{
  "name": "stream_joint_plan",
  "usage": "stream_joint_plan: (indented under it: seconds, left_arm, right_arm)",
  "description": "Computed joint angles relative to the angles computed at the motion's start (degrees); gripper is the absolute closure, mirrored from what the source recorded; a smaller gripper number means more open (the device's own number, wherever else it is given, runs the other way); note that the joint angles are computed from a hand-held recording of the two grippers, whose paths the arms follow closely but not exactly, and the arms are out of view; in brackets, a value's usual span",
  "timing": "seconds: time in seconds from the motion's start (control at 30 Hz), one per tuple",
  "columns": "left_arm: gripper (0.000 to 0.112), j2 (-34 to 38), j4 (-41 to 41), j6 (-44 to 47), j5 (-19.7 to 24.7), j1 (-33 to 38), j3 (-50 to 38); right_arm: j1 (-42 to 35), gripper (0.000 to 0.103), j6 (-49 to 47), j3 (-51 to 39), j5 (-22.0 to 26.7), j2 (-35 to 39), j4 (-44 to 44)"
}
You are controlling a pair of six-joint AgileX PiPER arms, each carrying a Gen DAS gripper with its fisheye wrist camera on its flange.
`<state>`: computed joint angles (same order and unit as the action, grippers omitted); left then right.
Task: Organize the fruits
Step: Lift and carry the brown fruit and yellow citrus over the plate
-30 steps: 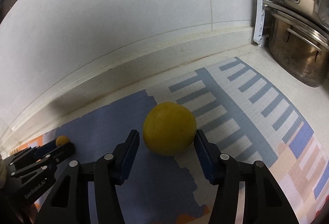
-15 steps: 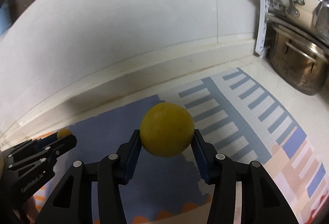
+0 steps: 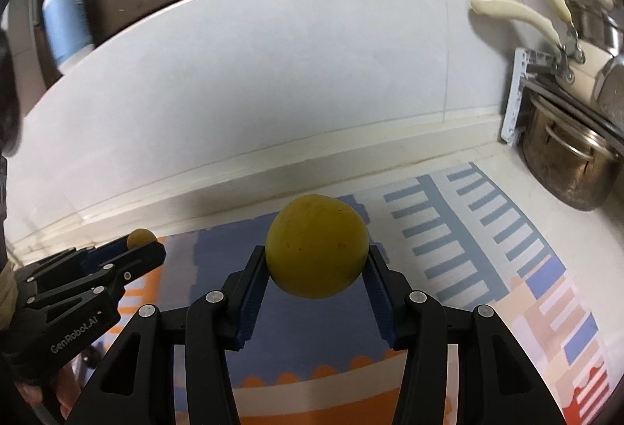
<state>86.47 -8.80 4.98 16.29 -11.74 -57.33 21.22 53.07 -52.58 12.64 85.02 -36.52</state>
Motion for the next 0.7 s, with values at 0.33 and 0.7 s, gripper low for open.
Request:
stream_joint_plan:
  seconds: [0.33,0.7]
  left_arm:
    - [0.086,-12.4,-1.4,2.0,1.0,4.8,7.1]
    - [0.086,-24.5,-10.6,13.0,4.0,12.7,11.4]
  right_arm:
    - [8.9,0.053,11.1,1.0,4.7,-5.7,-10.9]
    - [17.9,0.053,14.5,-0.3,8.9,-8.6,-15.0]
